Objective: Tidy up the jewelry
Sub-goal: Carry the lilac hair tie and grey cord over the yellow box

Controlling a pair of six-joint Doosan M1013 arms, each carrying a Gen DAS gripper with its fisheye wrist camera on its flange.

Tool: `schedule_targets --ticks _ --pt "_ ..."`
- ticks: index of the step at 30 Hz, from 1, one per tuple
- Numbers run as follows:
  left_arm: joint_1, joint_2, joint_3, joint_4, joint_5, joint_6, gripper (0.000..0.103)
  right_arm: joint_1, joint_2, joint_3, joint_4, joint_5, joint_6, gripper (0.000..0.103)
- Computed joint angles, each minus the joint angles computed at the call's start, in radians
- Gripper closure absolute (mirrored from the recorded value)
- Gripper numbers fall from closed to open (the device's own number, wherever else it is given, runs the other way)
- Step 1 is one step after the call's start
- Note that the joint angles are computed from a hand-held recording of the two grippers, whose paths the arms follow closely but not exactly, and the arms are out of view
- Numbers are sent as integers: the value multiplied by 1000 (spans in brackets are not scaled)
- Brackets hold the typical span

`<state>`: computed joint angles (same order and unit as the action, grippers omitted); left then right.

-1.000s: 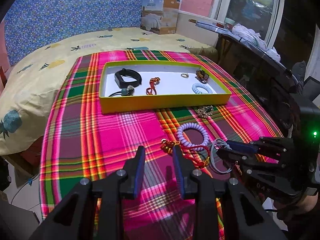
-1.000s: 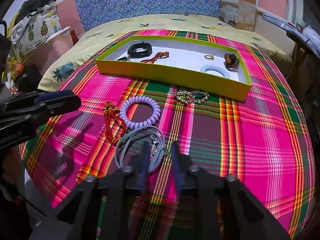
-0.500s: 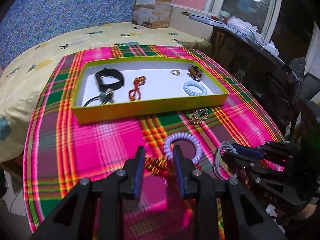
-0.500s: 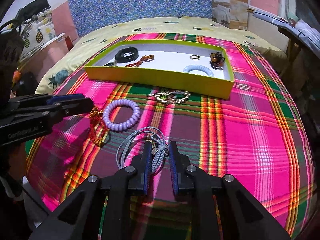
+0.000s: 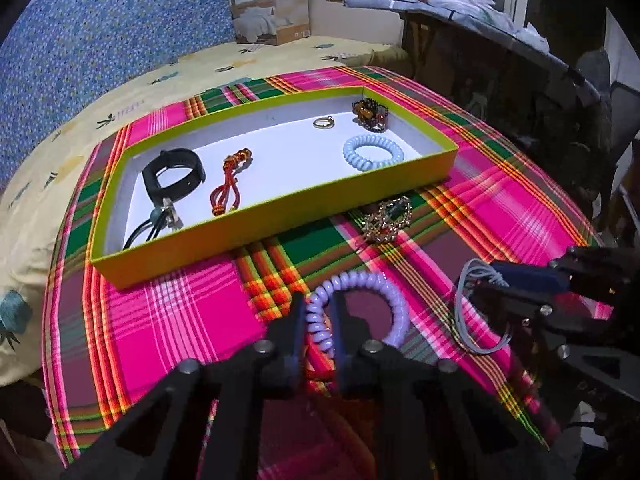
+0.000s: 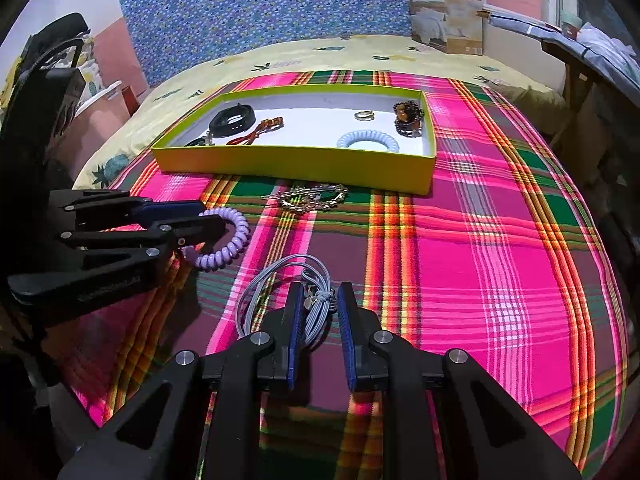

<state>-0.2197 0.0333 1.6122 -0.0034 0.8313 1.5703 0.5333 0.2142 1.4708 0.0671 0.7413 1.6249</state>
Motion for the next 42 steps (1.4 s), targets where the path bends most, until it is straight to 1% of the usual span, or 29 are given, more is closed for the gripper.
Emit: schedule_targets --ticks 7,17,23,32,42 --pt "15 -10 7 -44 -14 0 94 -5 -11 8 -3 -14 14 86" --pt "30 -60 17 -65 -84 -26 94 -10 -32 11 -14 -45 31 86" --pt "41 -64 7 -64 -89 -41 94 -10 -32 -4 -17 -57 27 86" --pt "57 -44 -29 -45 -93 -57 94 -14 -6 -61 -23 -64 7 85" --pt "81 17 -99 -35 -82 -56 94 -28 61 -159 -17 -46 -28 85"
